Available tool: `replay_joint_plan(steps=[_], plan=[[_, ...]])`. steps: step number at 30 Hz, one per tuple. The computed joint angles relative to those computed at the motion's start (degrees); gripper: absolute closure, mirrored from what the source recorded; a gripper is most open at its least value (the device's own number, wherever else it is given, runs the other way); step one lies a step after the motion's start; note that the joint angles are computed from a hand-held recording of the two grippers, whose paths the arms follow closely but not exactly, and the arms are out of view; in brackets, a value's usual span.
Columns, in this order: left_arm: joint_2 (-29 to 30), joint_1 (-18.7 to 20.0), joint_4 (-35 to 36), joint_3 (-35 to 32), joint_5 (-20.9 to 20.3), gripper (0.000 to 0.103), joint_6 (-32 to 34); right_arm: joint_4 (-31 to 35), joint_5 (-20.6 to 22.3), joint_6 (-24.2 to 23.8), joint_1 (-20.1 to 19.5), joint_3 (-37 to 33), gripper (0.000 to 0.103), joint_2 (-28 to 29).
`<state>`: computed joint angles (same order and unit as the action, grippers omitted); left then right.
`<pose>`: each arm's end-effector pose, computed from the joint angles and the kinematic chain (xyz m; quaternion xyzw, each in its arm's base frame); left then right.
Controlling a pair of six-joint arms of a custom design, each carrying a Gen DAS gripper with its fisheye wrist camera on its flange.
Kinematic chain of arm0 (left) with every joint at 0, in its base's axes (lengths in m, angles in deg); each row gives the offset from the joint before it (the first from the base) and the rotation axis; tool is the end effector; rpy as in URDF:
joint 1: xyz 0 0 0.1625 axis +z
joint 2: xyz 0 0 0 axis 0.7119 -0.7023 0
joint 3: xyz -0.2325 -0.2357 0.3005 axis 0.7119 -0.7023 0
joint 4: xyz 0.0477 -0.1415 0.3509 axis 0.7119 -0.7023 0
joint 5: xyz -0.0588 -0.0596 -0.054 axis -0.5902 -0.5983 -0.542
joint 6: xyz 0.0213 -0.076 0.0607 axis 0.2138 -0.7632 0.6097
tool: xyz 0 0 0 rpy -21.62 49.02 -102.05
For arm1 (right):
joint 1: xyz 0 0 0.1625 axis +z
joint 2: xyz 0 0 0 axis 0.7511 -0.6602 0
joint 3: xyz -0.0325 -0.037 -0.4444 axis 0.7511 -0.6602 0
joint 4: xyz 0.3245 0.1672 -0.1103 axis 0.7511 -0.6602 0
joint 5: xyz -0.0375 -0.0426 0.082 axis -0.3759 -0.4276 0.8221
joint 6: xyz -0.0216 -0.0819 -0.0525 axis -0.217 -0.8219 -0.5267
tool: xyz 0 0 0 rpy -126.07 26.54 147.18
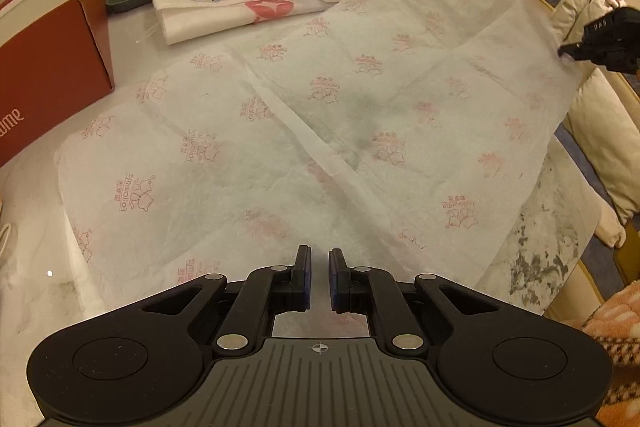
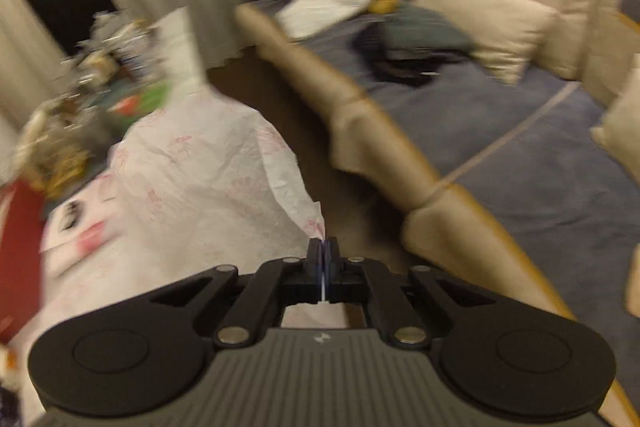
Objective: Fold shopping bag
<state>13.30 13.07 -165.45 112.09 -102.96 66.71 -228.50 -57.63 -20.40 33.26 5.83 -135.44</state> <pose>-0.2306 -0.7358 0.0510 0.2888 0.9110 -0.1230 0.2673 -0.0235 -0.7067 0.3538 -0.1707 -0.8450 0.3989 0.3125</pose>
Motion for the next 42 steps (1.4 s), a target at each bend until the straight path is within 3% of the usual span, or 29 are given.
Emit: replay_joint_plan(steps=[1,5,6,9,10,13,15,18,22,24,26,28,29,30,31,32,35,37,38,39,42], plan=[[-0.1,0.1,-0.1,0.1,-0.2,0.095,0.6,-0.3,-2.6,-0.1,-0.3,0.0,0.100,-0.2],[-0.2,0.2,-0.8,0.5,-0.7,0.095,3.8,-4.3,-14.5,-0.7,-0.2,0.3,0.066,1.2],[-0.3,0.3,-0.8,0.5,-1.0,0.095,4.3,-7.0,-15.8,-1.8,-0.1,0.7,0.066,1.6],[-0.3,0.6,-0.5,0.2,-1.9,0.095,6.0,-19.5,-11.9,-13.7,1.1,3.4,0.064,2.7],[-0.3,0.7,-0.2,0.0,-2.3,0.095,6.7,-22.4,-9.3,-19.6,1.7,4.2,0.063,3.2],[-0.4,1.0,1.5,-0.8,-3.6,0.095,6.1,-26.5,-1.4,-36.3,3.8,6.2,0.054,4.9],[-0.5,1.2,2.7,-1.4,-4.5,0.095,4.7,-20.1,4.8,-41.6,4.6,7.5,0.047,4.7],[-1.2,0.9,1.0,-1.0,-4.5,0.095,-0.1,-4.8,9.6,-43.6,5.6,6.8,0.047,5.1],[-2.9,0.9,-0.4,-0.2,-9.6,0.095,-10.9,4.9,8.4,-44.0,6.8,5.4,0.049,7.6],[-2.2,0.0,3.0,-1.3,-8.9,0.095,-13.1,8.0,6.5,-41.6,7.6,5.3,0.050,8.0],[-1.5,-0.8,6.6,-2.6,-8.3,0.094,-15.4,9.9,7.2,-39.0,7.6,5.3,0.049,7.6],[0.5,-1.2,10.1,-5.5,-9.1,0.086,-16.3,11.2,7.5,-37.5,7.7,4.8,0.049,7.4],[1.5,-1.3,11.8,-6.9,-8.6,0.069,-17.2,11.4,7.5,-37.3,7.7,4.6,0.048,7.3],[2.5,-1.5,13.5,-8.2,-8.2,0.041,-18.1,11.6,7.5,-37.3,7.7,4.6,0.048,7.2],[3.5,-1.9,14.7,-9.1,-6.0,0.029,-18.8,11.7,7.4,-37.3,7.7,4.6,0.048,7.1],[4.2,-2.2,15.7,-9.7,-4.7,0.024,-18.7,11.9,7.4,-37.5,7.7,4.4,0.048,7.2],[5.5,-3.4,16.4,-10.0,1.6,0.025,-16.5,12.0,7.6,-37.9,7.7,4.3,0.048,7.2],[5.4,-3.7,15.3,-9.2,3.5,0.051,-15.5,11.4,7.9,-38.0,7.6,4.6,0.048,7.2],[5.1,-3.7,14.3,-8.5,3.8,0.079,-15.8,11.2,7.9,-38.1,7.5,4.7,0.048,7.2],[4.6,-3.4,13.7,-8.2,3.1,0.097,-16.8,11.0,8.0,-38.2,7.5,4.8,0.048,7.1],[2.3,-3.3,9.9,-4.9,5.2,0.097,-17.3,10.1,7.7,-38.0,7.4,5.2,0.048,7.1]])
